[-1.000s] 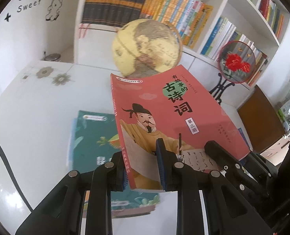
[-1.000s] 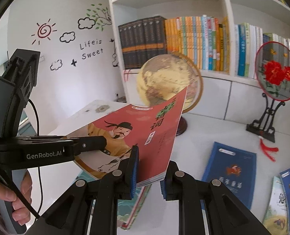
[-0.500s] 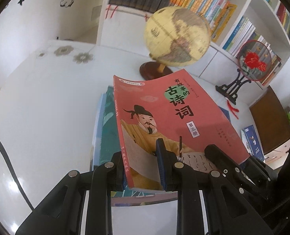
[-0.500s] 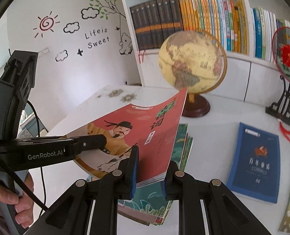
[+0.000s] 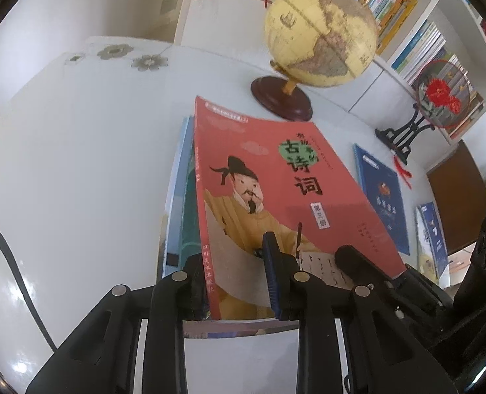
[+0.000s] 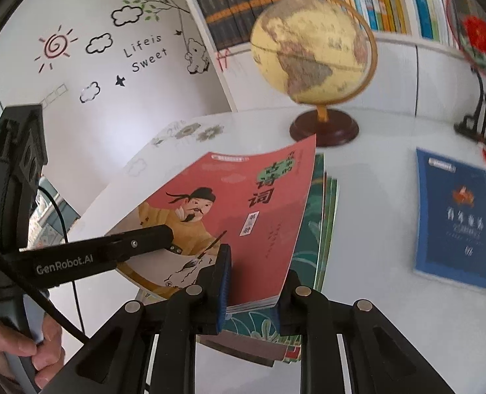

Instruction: Organize books

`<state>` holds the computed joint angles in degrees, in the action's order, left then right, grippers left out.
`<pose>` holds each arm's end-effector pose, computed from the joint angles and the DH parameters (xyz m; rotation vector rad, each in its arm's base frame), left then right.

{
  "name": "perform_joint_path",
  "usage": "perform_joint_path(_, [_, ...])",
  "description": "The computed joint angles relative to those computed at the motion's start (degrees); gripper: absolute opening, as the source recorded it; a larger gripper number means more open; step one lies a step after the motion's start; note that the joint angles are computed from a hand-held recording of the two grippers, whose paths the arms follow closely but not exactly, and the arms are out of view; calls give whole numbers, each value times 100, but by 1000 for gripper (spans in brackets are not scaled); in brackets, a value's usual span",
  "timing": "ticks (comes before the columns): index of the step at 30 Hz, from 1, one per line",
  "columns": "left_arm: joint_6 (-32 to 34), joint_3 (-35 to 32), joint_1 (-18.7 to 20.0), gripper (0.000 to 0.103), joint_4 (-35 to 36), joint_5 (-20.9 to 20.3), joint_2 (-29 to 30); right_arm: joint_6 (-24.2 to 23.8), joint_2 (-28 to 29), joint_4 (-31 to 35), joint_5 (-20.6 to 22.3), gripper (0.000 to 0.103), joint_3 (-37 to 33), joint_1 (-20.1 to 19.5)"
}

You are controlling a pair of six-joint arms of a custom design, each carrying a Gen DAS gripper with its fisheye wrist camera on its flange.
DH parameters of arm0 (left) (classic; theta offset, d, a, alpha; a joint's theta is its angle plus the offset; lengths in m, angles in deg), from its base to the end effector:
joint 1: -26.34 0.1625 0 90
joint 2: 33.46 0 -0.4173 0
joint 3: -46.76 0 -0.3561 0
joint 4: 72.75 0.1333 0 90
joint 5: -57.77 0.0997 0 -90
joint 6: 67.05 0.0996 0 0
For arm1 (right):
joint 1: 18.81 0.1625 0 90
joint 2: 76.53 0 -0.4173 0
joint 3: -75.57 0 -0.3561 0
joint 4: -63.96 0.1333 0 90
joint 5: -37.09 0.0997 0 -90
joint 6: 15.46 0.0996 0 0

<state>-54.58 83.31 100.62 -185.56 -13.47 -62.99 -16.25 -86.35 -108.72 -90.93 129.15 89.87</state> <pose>-0.0679 -0.8516 0.2610 0.6188 2.7274 -0.4007 0.3229 -0.7303 -0.0110 0.1189 -2.4366 0.9750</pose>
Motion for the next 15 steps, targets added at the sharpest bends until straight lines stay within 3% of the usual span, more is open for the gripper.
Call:
perform_joint_path(8, [-125,43,32,31,168,268,31,584,-67,259,187,21,156,-129])
perform_joint_path(13, [-170,-14,38,32,231,373,45,842,-84,509,190,34,145,-160])
perform_joint_path(15, [-169,-108,20,38,298,449,95,966,-140,537,349,46,219,-195])
